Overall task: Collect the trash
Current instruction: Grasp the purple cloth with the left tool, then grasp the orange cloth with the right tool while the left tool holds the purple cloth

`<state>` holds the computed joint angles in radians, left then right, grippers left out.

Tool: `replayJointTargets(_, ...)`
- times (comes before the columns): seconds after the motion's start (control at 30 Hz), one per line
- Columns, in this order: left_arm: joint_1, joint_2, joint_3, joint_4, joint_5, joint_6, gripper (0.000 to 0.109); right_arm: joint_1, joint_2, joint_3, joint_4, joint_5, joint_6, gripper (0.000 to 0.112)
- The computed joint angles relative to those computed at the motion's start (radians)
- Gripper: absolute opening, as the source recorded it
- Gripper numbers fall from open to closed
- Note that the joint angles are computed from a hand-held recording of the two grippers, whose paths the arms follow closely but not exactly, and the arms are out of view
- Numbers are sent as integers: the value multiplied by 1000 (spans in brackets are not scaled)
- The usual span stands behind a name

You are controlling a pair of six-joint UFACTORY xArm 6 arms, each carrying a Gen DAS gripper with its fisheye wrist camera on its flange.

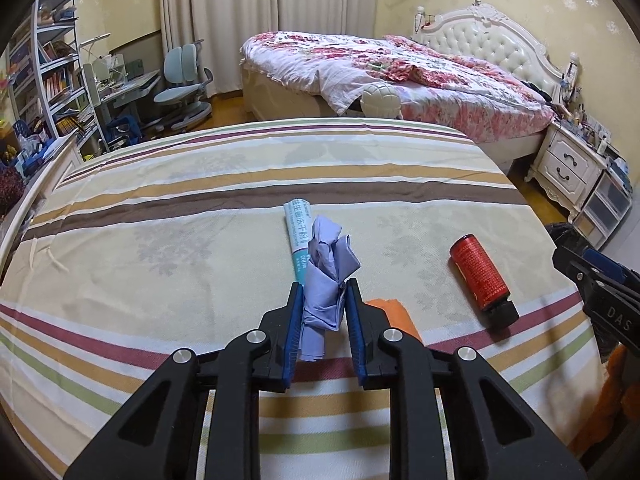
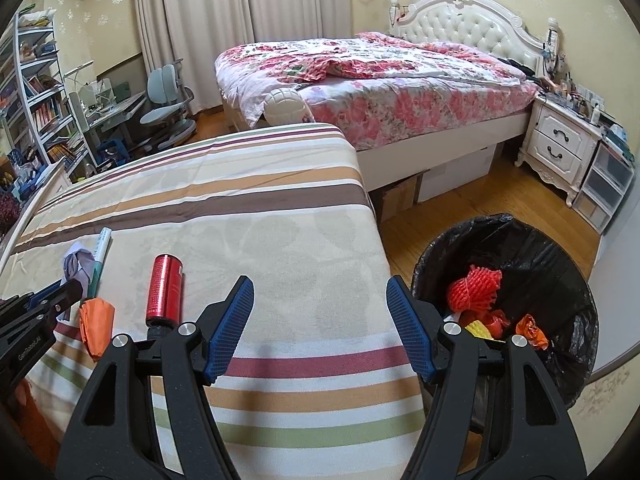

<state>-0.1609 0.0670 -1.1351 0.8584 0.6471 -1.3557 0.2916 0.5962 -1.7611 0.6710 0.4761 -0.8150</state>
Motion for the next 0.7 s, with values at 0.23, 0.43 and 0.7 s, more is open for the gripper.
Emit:
replayJointTargets(0.23, 15, -71, 80, 1, 11, -20, 22, 27, -45, 51, 35, -7, -51, 67)
replayJointTargets(0.43, 35, -143, 165, 7, 25, -50, 22, 61, -93, 100, 74, 12, -100, 67)
replayJointTargets(0.7, 61, -225, 255, 20, 42, -90, 22, 119, -159, 179, 121, 41, -170, 67)
